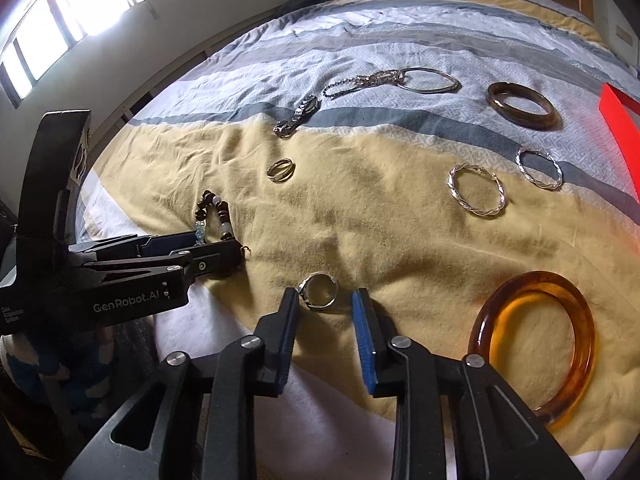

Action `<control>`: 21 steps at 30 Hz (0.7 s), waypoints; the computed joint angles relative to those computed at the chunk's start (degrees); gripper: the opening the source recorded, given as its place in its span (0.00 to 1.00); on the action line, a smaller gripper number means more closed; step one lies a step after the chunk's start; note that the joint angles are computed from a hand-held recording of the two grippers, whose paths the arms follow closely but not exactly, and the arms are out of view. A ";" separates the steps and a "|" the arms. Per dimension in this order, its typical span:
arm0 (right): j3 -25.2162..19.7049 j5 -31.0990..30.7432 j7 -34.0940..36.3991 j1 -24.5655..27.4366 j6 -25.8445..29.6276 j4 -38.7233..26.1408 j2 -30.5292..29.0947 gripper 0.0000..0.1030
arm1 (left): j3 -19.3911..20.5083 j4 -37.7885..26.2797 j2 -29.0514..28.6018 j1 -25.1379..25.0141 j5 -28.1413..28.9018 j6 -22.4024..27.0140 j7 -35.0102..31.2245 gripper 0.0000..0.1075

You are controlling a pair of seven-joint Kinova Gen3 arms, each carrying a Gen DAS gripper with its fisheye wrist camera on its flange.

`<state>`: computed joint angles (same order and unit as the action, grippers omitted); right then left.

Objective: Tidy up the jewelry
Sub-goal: 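Grasp the beaded bracelet with the left tool while the right tool grasps a small silver ring, then carry the bracelet and the ring over the red box with both tools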

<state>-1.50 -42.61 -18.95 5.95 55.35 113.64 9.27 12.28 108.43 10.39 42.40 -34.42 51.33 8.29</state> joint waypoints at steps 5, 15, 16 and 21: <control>-0.16 -0.41 1.23 0.38 0.24 -0.31 0.63 0.19 | -0.11 -0.50 0.50 0.74 -1.32 1.15 0.58 0.27; 0.68 -1.09 2.43 1.20 2.51 -0.51 -1.61 0.19 | 0.57 -1.86 -0.23 2.00 -2.12 4.93 2.33 0.16; 0.98 -1.38 2.70 1.41 3.09 -0.56 -2.18 0.19 | 0.81 -2.25 -0.34 2.21 -2.25 5.74 2.52 0.16; 3.50 -3.41 4.41 3.09 7.04 -1.17 -5.20 0.19 | 2.22 -5.03 -1.18 3.63 -3.34 10.55 3.55 0.15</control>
<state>2.00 -46.02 -14.54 9.04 62.39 112.47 4.07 14.50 103.40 9.21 46.03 -37.76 61.89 11.84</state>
